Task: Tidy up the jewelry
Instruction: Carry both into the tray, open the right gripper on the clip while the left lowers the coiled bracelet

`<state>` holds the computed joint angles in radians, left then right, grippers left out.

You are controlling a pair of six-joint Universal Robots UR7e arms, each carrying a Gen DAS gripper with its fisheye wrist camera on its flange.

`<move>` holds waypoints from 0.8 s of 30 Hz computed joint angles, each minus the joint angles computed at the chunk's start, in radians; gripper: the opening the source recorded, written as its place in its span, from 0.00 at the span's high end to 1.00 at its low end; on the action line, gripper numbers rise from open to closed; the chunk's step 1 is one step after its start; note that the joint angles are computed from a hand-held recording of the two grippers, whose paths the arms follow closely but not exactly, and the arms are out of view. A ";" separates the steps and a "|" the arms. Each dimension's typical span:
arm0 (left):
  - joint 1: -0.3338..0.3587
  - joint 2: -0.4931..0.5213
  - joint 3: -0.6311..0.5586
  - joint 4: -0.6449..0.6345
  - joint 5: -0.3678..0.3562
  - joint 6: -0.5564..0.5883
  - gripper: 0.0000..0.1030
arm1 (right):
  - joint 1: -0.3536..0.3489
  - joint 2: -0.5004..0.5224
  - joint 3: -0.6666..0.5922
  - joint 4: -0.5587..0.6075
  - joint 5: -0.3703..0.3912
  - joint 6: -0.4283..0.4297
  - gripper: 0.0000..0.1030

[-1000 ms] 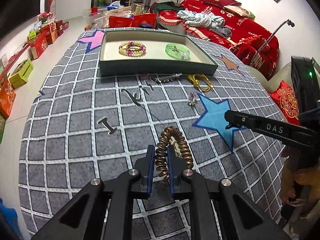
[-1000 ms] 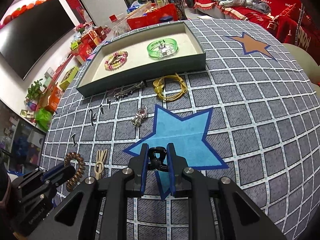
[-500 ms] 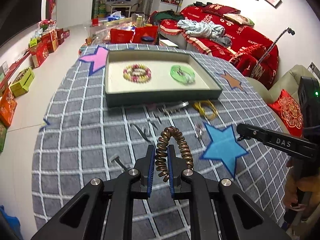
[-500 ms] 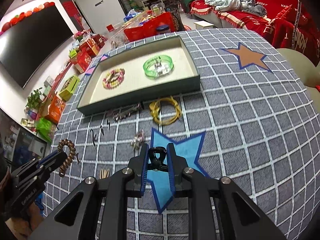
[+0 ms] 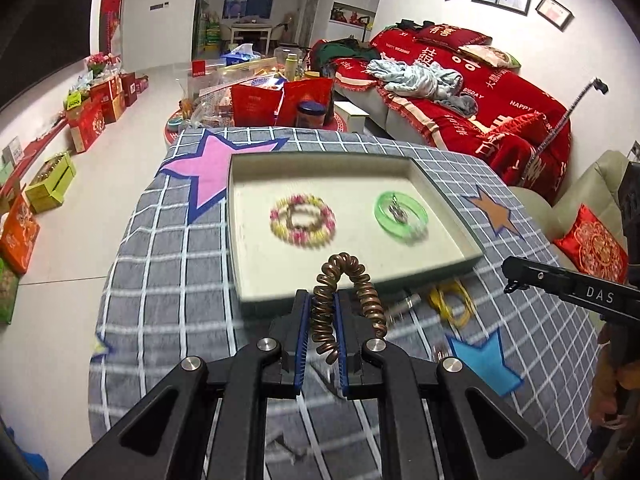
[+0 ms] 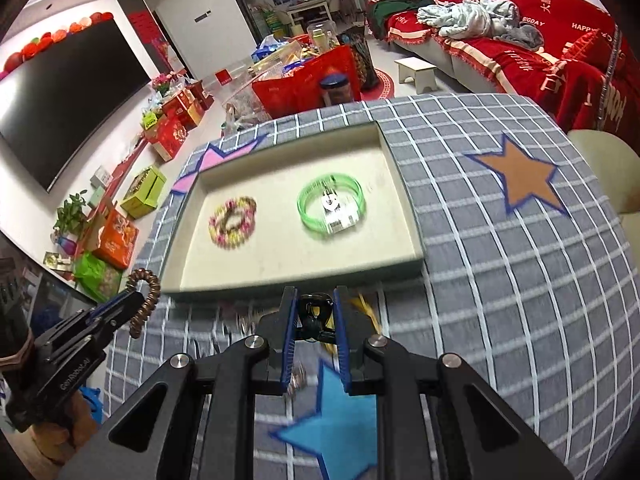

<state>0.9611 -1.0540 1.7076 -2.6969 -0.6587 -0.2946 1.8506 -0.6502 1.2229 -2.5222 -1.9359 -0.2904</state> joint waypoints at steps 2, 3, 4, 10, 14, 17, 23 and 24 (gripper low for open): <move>0.019 0.024 -0.043 -0.005 -0.002 0.029 0.71 | 0.001 0.040 -0.061 0.026 0.000 0.004 0.81; 0.025 0.033 -0.058 -0.008 -0.002 0.042 0.71 | 0.002 0.065 -0.098 0.038 -0.003 0.004 0.81; 0.034 0.047 -0.080 -0.007 0.000 0.056 0.71 | 0.002 0.080 -0.121 0.047 -0.004 0.005 0.81; 0.089 0.112 -0.200 0.064 -0.049 0.086 0.71 | -0.009 0.204 -0.310 0.158 -0.032 0.016 0.81; 0.120 0.150 -0.273 0.150 -0.092 0.081 0.71 | -0.019 0.264 -0.401 0.234 -0.044 0.033 0.81; 0.141 0.171 -0.323 0.243 -0.146 0.061 0.71 | -0.027 0.297 -0.450 0.279 -0.055 0.044 0.81; 0.161 0.207 -0.378 0.317 -0.174 0.045 0.71 | -0.033 0.351 -0.527 0.311 -0.071 0.043 0.81; 0.163 0.211 -0.383 0.321 -0.170 0.046 0.71 | -0.032 0.360 -0.540 0.308 -0.075 0.038 0.81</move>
<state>1.1240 -0.8427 1.3248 -2.3762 -0.8286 -0.2481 1.8184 -0.2903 0.6829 -2.2146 -2.0112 -0.2526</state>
